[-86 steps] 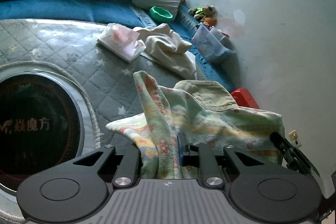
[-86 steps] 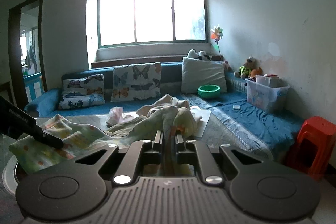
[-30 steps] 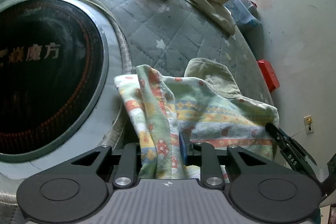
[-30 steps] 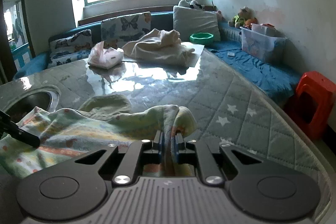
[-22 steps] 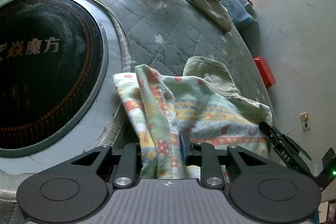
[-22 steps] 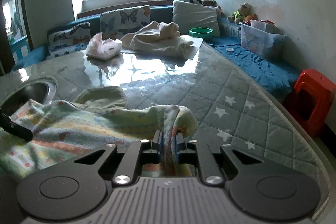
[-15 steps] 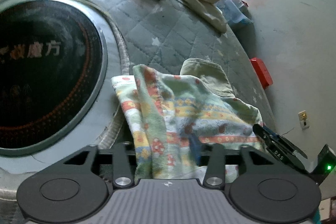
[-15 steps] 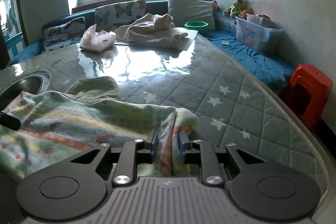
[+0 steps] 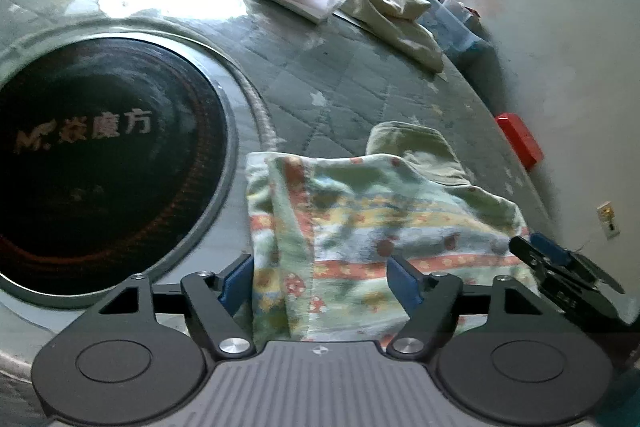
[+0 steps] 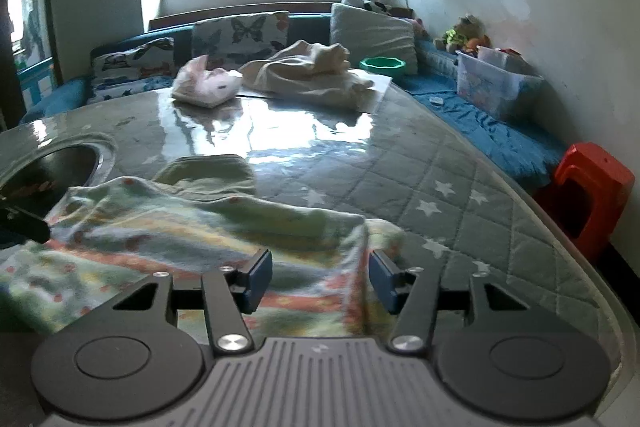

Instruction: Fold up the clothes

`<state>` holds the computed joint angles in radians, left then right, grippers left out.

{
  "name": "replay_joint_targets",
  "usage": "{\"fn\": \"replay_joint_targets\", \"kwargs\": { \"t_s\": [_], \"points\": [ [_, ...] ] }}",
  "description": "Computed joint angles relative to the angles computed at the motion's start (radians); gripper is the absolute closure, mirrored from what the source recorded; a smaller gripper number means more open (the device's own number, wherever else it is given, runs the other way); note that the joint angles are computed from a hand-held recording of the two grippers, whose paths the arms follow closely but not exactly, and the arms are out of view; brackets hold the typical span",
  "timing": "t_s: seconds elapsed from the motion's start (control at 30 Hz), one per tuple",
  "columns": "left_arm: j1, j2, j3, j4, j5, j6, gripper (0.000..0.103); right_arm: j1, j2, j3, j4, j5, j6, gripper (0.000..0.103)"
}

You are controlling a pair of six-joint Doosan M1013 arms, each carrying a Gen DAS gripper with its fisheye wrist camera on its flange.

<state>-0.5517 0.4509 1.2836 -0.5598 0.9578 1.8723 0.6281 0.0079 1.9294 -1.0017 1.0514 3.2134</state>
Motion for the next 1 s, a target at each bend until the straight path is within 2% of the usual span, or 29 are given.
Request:
{"fn": "replay_joint_targets", "kwargs": {
  "t_s": [0.07,0.3,0.77,0.83,1.0],
  "points": [
    [-0.005,-0.008,0.01,0.027,-0.02,0.0,0.021,0.009,0.006,-0.006,-0.002,-0.007,-0.005,0.04],
    [-0.025,-0.038,0.05,0.089,-0.084,0.024,0.015,0.04,0.032,-0.032,-0.016,-0.037,-0.063,0.025],
    [-0.054,-0.091,0.126,0.143,-0.173,0.059,0.0,0.083,0.057,-0.049,-0.001,-0.069,-0.101,0.011],
    [-0.058,-0.099,0.138,0.142,-0.19,0.066,0.0,0.089,0.056,-0.047,0.0,-0.073,-0.098,0.006],
    [-0.065,-0.118,0.162,0.145,-0.218,0.074,0.0,0.109,0.054,-0.044,-0.005,-0.07,-0.089,0.003]
  ]
}}
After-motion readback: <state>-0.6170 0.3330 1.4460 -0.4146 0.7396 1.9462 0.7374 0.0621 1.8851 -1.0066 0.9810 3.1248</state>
